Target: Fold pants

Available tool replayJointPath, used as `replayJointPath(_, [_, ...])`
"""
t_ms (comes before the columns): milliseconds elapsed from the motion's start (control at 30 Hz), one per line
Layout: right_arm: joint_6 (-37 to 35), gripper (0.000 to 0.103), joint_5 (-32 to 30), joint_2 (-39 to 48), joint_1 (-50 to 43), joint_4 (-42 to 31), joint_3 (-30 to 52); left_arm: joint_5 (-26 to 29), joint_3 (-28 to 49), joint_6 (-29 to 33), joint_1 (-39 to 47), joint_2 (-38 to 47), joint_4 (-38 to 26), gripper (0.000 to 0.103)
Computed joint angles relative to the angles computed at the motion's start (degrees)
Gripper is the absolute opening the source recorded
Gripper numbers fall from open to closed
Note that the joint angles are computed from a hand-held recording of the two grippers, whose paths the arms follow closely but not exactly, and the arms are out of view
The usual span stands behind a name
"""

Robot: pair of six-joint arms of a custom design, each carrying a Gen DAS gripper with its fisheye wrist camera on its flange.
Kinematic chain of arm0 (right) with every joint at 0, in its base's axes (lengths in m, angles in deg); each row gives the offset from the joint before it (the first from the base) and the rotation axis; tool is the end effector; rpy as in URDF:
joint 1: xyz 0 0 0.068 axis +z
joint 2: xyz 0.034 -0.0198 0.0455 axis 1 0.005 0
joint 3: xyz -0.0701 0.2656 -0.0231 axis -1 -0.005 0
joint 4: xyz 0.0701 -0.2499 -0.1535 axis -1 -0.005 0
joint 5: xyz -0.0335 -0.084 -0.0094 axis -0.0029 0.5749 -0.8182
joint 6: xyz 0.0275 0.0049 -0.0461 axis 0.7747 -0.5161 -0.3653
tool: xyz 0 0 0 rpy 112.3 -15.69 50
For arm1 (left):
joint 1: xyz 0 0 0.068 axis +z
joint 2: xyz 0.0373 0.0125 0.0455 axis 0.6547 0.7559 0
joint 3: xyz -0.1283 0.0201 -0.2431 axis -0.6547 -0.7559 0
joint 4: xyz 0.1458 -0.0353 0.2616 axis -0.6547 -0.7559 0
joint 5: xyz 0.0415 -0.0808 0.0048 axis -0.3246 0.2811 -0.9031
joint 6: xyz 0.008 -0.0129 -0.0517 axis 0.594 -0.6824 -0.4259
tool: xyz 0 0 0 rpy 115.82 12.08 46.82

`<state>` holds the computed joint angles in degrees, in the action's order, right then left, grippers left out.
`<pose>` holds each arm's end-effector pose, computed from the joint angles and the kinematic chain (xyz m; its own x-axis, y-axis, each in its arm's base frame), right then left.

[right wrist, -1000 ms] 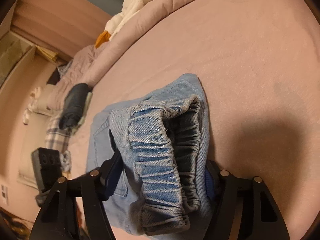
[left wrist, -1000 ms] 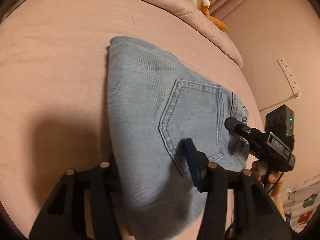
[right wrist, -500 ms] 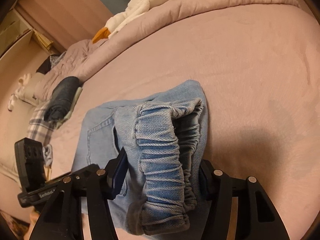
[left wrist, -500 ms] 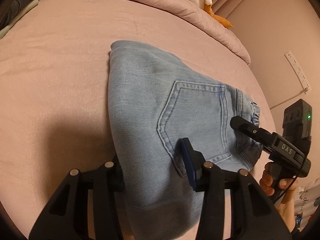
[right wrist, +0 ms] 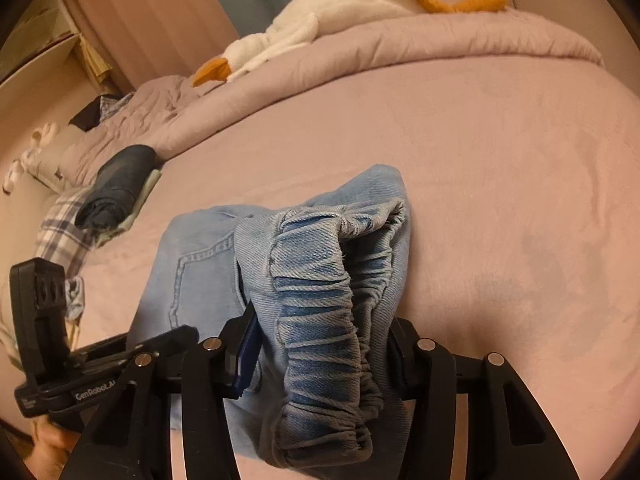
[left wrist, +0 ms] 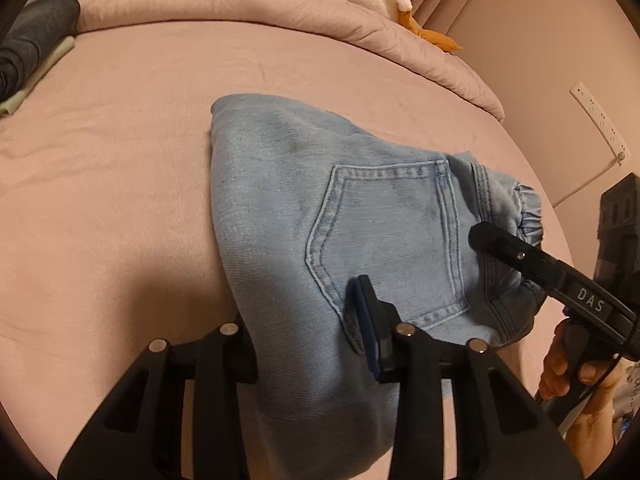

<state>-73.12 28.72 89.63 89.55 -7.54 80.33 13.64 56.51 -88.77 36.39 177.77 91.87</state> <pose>0.2834 0.0125 0.1031 -0.8048 0.0879 -0.5870 -0.1531 0.9248 0.3483 0.3349 -0.0392 0.0233 -0.8475 -0.0748 -0.5254 0.1523 0.9141 -0.3757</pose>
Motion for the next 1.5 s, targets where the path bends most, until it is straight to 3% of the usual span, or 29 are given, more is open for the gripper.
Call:
replayJointPath(600, [1.54, 0.052, 6.16, -12.51, 8.42, -0.68, -5.87, -4.16, -10.42, -0.75, 0.99, -12.09, 0.38, 0.033])
replayJointPath(1100, [1.40, 0.052, 11.19, -21.90, 19.61, -4.25, -7.93, -4.40, -24.55, 0.01, 8.47, -30.87, -1.68, 0.033])
replayJointPath(1500, [2.98, 0.052, 15.33, -22.94, 26.62, -2.64, -7.47, -3.24, -25.97, 3.09, 14.16, -38.79, -6.29, 0.033])
